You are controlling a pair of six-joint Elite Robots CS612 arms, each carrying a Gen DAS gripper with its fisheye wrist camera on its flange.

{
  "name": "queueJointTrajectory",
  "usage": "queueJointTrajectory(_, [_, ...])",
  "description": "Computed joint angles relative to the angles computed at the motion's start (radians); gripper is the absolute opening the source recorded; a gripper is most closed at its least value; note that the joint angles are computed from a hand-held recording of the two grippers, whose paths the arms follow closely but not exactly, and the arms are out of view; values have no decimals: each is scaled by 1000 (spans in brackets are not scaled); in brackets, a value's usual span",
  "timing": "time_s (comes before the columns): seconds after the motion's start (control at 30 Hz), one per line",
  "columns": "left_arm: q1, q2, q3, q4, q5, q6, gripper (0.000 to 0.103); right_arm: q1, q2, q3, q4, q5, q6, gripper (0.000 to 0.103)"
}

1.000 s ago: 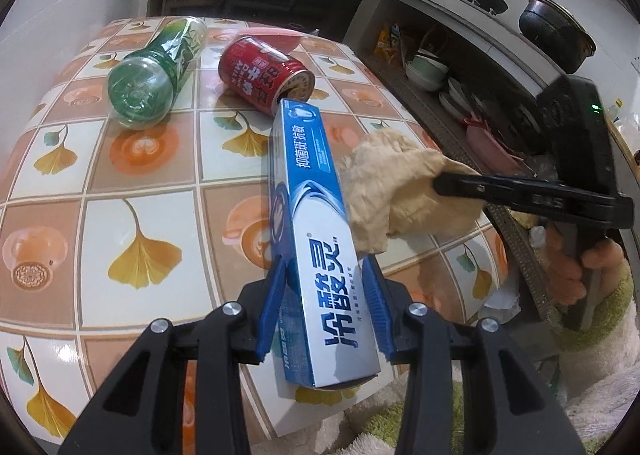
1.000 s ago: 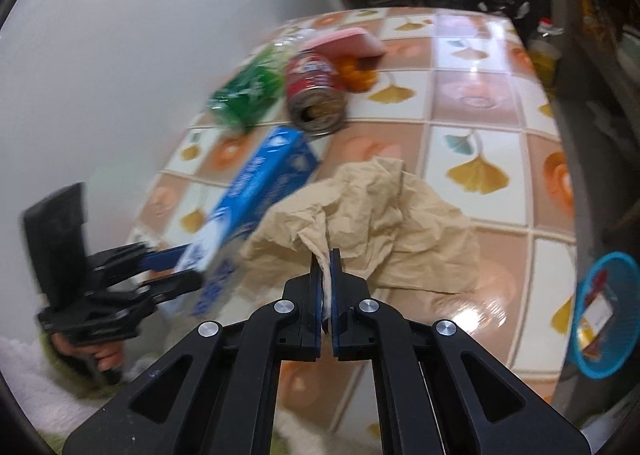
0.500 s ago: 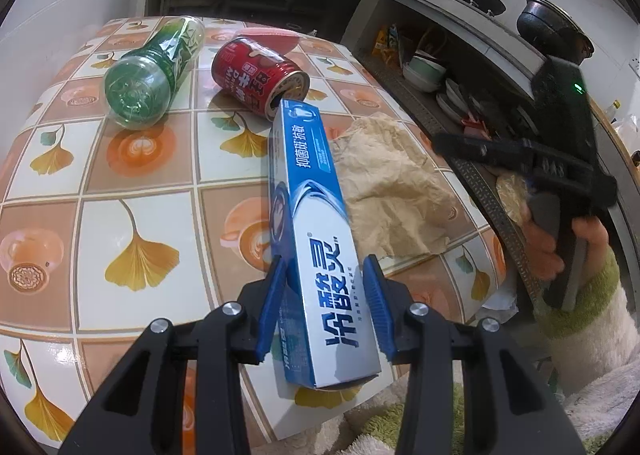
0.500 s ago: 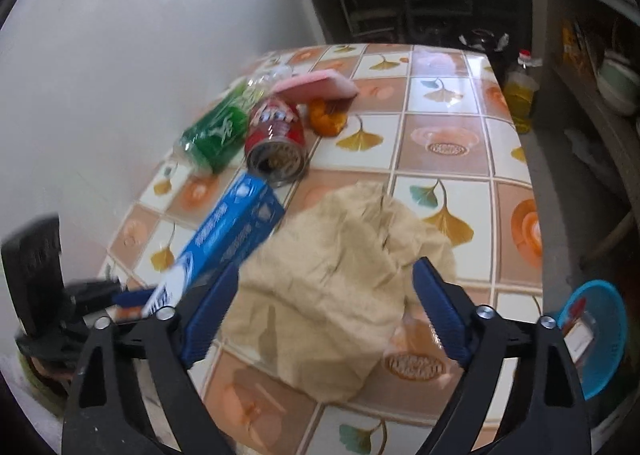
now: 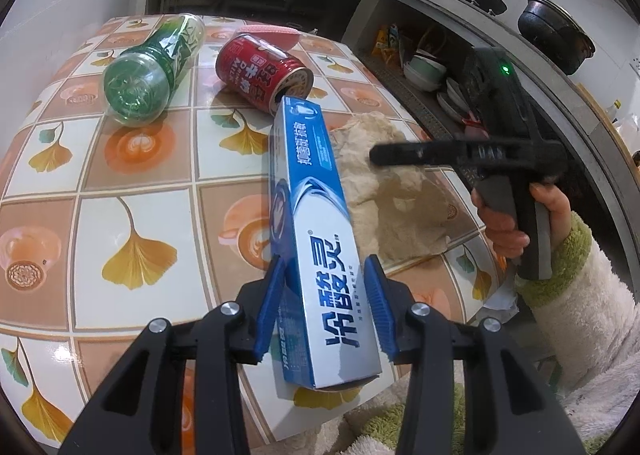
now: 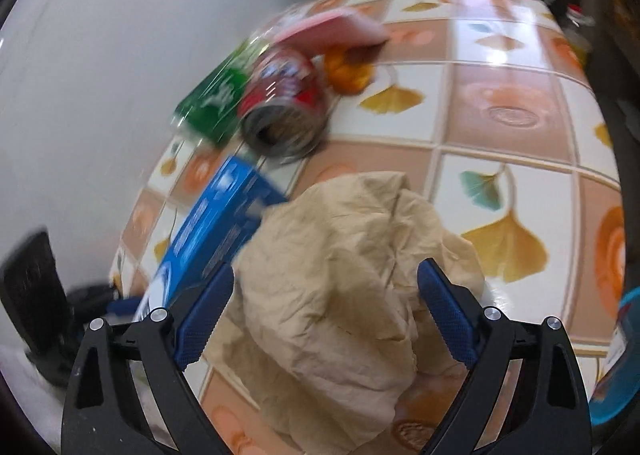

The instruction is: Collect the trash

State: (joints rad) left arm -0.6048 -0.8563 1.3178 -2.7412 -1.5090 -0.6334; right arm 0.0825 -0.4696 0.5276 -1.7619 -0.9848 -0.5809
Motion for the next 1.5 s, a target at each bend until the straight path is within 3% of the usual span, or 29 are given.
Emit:
queueJointTrajectory(0.17, [2, 3, -3, 4, -9, 4, 42, 11, -40, 72, -22, -38, -123, 89])
queueJointTrajectory(0.3, [4, 5, -2, -1, -16, -1, 42, 27, -72, 138, -97, -110, -210, 90])
queueJointTrajectory(0.47, [6, 5, -1, -6, -23, -10, 43, 37, -97, 206, -208, -162, -241, 87])
queueJointTrajectory(0.57, [7, 6, -2, -4, -27, -14, 43, 43, -107, 237, -285, -208, -224, 75])
queueJointTrajectory(0.63, [7, 5, -2, -2, -30, -17, 43, 44, -109, 244, -315, -229, -199, 61])
queueJointTrajectory(0.87, [16, 13, -17, 12, -76, -32, 45, 37, -107, 243, -360, -249, -79, 27])
queueJointTrajectory(0.93, [17, 17, -25, 21, -82, -39, 47, 34, -111, 251, -366, -247, -42, 12])
queueJointTrajectory(1.3, [28, 49, -100, 115, -83, -54, 47, 19, -168, 356, -488, -217, 76, 6])
queueJointTrajectory(1.5, [23, 55, -126, 160, -44, -53, 43, 7, -192, 400, -532, -173, 108, 6])
